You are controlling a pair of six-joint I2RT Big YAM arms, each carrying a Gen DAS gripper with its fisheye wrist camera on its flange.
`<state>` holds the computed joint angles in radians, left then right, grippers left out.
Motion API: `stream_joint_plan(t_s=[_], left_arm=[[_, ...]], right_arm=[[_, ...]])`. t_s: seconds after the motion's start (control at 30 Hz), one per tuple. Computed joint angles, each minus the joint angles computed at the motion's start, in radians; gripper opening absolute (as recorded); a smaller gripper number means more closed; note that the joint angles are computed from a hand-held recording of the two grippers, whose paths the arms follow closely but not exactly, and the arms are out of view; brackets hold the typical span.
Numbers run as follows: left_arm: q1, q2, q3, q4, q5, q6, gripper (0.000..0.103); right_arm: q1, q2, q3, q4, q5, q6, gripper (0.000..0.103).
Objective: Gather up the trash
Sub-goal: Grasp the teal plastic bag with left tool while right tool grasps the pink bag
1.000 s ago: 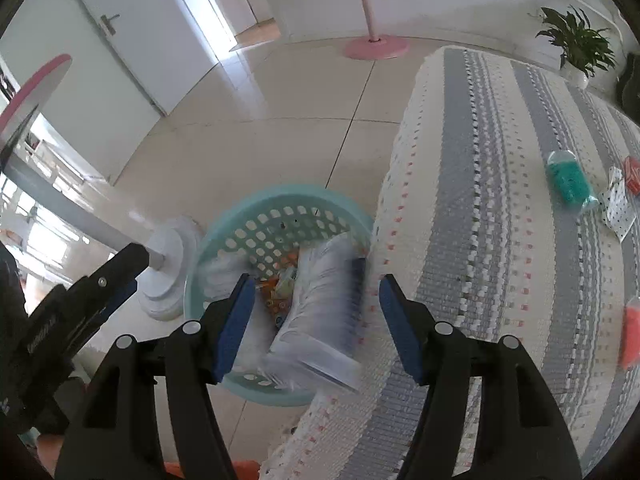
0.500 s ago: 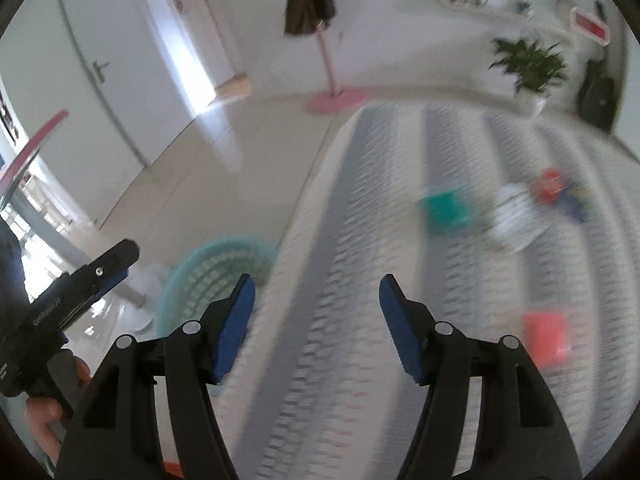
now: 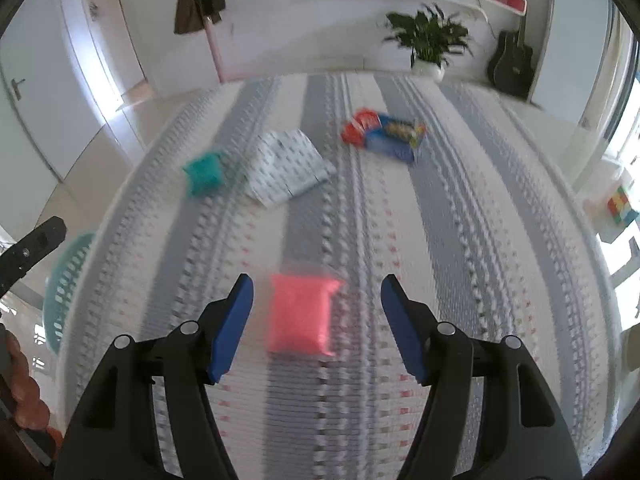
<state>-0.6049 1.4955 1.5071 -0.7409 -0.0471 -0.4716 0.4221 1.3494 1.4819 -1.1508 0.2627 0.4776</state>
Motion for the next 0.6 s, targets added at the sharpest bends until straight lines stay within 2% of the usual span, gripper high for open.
stream_joint_plan(t_s=[0.2,0.3,0.4,0.6], left_arm=[[-0.016,0.085,0.053,-0.02,0.036,-0.007,0.068],[-0.013,0.153,0.133,-0.057,0.045,-0.01,0.068],[-0.005,0.208,0.209,-0.075,0.061,-0.031,0.068],[0.019,0.383,0.43,-0.181,0.061,-0.074,0.069]], right_arm=[[-0.023,-0.006,-0.073,0.059,-0.07,-0.012,0.067],[-0.014,0.0,-0.083,0.062,-0.068,-0.042,0.068],[-0.007,0.002,-0.092,0.06,-0.104,-0.038,0.068],[0.032,0.015,-0.098,0.063,-0.004,-0.077,0.068]])
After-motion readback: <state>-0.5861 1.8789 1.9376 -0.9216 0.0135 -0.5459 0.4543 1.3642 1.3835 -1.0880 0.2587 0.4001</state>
